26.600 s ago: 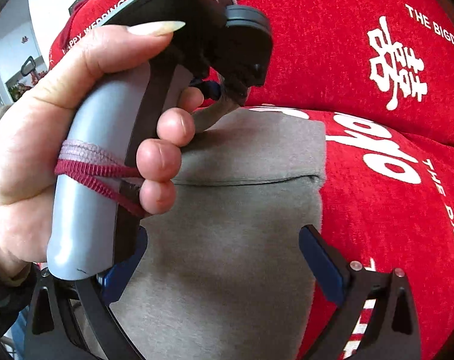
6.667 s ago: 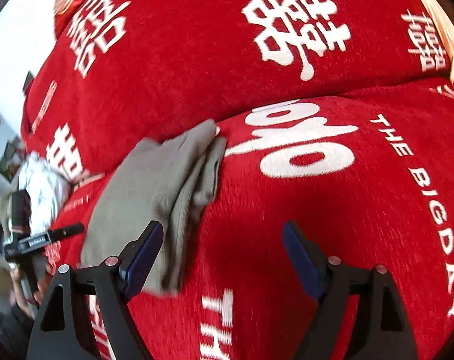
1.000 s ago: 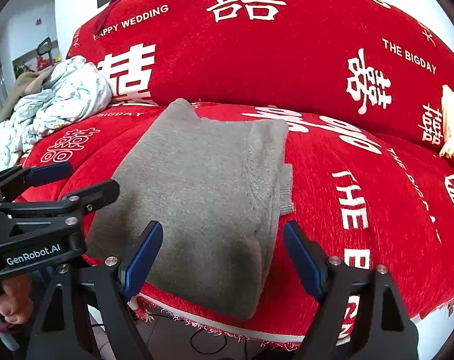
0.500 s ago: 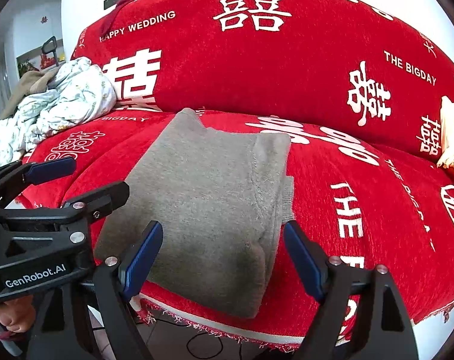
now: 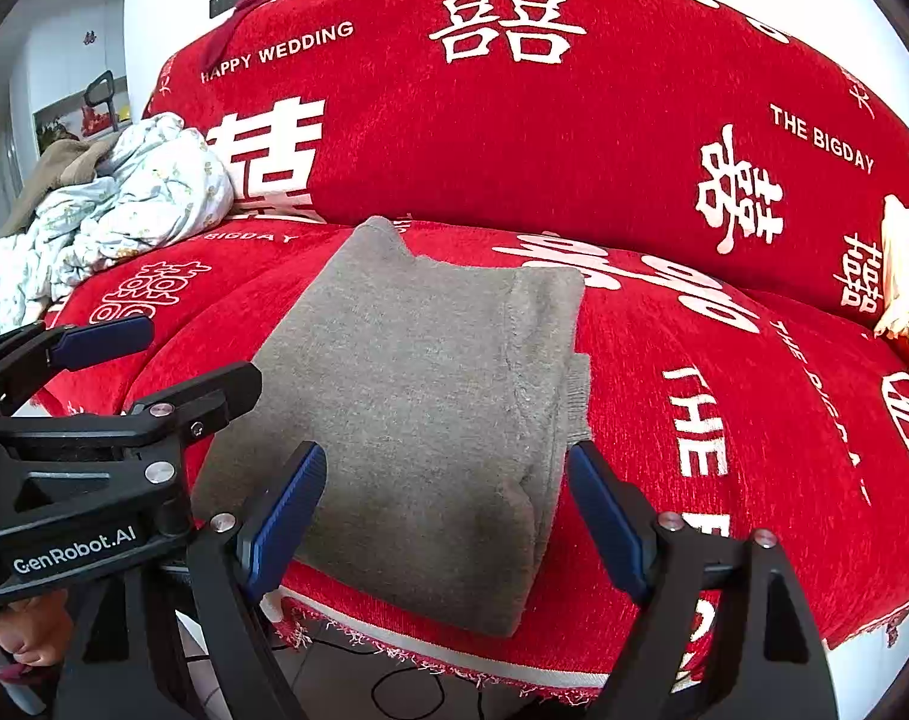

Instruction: Fold small clothes

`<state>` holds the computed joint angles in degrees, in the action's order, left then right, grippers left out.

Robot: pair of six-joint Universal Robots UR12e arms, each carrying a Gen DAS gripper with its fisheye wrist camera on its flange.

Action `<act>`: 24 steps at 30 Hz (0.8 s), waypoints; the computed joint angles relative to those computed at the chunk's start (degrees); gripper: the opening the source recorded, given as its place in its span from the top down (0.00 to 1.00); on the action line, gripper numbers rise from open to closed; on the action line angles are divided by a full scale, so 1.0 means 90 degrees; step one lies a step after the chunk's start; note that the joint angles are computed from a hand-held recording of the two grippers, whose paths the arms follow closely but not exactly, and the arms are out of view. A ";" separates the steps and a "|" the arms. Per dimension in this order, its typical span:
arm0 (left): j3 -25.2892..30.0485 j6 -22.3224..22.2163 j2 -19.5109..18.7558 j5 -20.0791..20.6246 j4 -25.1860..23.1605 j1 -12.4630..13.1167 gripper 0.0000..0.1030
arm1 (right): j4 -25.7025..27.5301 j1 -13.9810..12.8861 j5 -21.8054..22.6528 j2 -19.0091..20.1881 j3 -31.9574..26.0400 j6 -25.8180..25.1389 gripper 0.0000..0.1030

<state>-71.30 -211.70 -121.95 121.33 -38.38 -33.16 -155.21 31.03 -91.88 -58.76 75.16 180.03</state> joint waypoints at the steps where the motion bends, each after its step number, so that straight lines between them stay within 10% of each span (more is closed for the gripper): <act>1: 0.0000 -0.0005 -0.0001 -0.0005 -0.0001 0.0001 0.21 | 0.0006 0.0000 -0.0002 0.0001 -0.0003 -0.0004 0.17; 24: 0.0028 -0.0113 -0.0052 0.0337 -0.0082 -0.0041 0.21 | 0.0122 0.0040 -0.0157 0.0047 -0.0063 -0.0127 0.17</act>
